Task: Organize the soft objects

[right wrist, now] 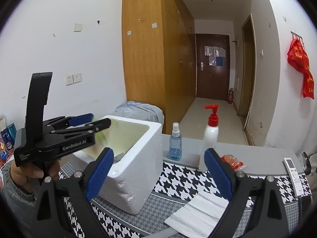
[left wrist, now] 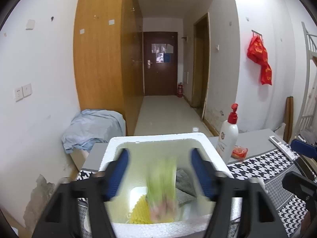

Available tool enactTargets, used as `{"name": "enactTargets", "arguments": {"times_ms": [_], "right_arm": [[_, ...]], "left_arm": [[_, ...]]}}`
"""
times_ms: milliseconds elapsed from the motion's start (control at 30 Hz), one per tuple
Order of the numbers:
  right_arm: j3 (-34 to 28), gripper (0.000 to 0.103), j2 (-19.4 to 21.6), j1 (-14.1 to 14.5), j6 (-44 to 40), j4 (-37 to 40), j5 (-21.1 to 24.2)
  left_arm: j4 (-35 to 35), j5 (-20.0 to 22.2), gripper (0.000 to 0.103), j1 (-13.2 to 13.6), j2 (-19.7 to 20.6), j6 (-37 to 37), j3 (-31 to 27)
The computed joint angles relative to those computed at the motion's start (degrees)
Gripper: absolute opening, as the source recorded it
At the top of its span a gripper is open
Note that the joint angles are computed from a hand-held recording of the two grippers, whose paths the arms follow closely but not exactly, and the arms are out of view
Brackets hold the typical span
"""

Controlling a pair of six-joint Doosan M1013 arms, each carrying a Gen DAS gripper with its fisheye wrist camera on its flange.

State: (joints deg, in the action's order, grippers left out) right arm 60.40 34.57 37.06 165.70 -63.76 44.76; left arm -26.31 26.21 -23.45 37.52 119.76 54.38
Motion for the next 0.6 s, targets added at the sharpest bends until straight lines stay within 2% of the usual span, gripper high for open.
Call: {"name": "enactTargets", "arguments": {"times_ms": [67,133,200,267,600], "right_arm": [[0.2,0.095,-0.1,0.0,0.2,-0.3,0.2],[0.5,0.095,-0.3,0.1,0.7,-0.9,0.0],[0.6,0.095,-0.4,0.1,0.9,-1.2,0.2],[0.9,0.095,-0.5,0.2,1.3,-1.4,0.4],[2.6,0.095,-1.6,0.3,3.2,-2.5,0.2]], "left_arm": [[0.1,-0.6,0.078,0.0,-0.3,-0.2,0.5],[-1.5,-0.4,0.084,0.1,-0.4,1.1,0.7],[-1.7,-2.3,0.098,-0.1,-1.1,1.4,2.0],[-2.3,-3.9,0.099,-0.2,-1.6,2.1,3.0],[-9.7,-5.3,0.102,-0.2,-3.8,9.5,6.3]]}}
